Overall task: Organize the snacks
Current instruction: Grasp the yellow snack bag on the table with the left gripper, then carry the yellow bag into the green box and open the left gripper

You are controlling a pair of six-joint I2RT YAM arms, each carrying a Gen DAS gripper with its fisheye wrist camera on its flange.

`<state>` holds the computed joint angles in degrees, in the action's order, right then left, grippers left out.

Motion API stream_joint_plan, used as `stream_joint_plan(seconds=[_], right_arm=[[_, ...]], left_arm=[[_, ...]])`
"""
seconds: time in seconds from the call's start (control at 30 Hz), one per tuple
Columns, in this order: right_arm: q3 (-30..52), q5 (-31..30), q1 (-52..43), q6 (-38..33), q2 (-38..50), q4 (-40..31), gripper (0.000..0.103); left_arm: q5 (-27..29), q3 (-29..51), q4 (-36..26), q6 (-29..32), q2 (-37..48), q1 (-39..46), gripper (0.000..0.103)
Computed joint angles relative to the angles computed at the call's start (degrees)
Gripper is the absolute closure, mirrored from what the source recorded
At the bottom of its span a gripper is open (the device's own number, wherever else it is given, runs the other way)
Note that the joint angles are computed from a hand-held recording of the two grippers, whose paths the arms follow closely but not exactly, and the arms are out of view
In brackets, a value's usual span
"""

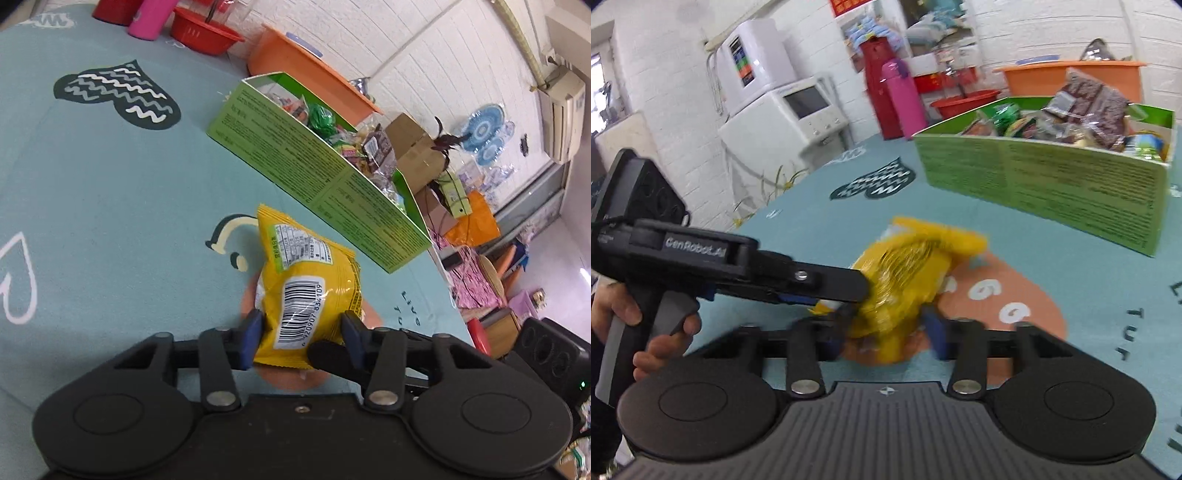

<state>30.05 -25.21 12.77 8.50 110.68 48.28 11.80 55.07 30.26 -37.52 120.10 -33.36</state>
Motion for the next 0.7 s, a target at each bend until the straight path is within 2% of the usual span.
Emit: stream_joint_plan(seconds=[0.03, 0.1, 0.33, 0.47, 0.7], right_arm=[[-0.16, 1.35, 0.45, -0.33, -0.31, 0.45, 0.051], [-0.65, 3.08, 0.74, -2.93, -2.08, 0.49, 0.056], [0.02, 4.31, -1.72, -5.96, -7.99, 2.94, 0.058], [3.67, 4.84, -3.63, -6.49, -9.02, 2.97, 0.058], [16.28, 5.38, -6.91, -5.17, -2.08, 3.24, 0.059]], left_arm=[[-0.79, -0.20, 0.78, 0.53, -0.36, -0.42, 0.049], [-1.82, -0.64, 2.09, 0.54, -1.55, -0.90, 0.050], [-4.04, 4.58, 1.87, 4.71, -4.37, -1.32, 0.051], [-2.61, 13.81, -2.67, 8.17, -2.51, -0.05, 0.051], [0.92, 35.21, -14.33, 10.60, 6.61, 2.99, 0.051]])
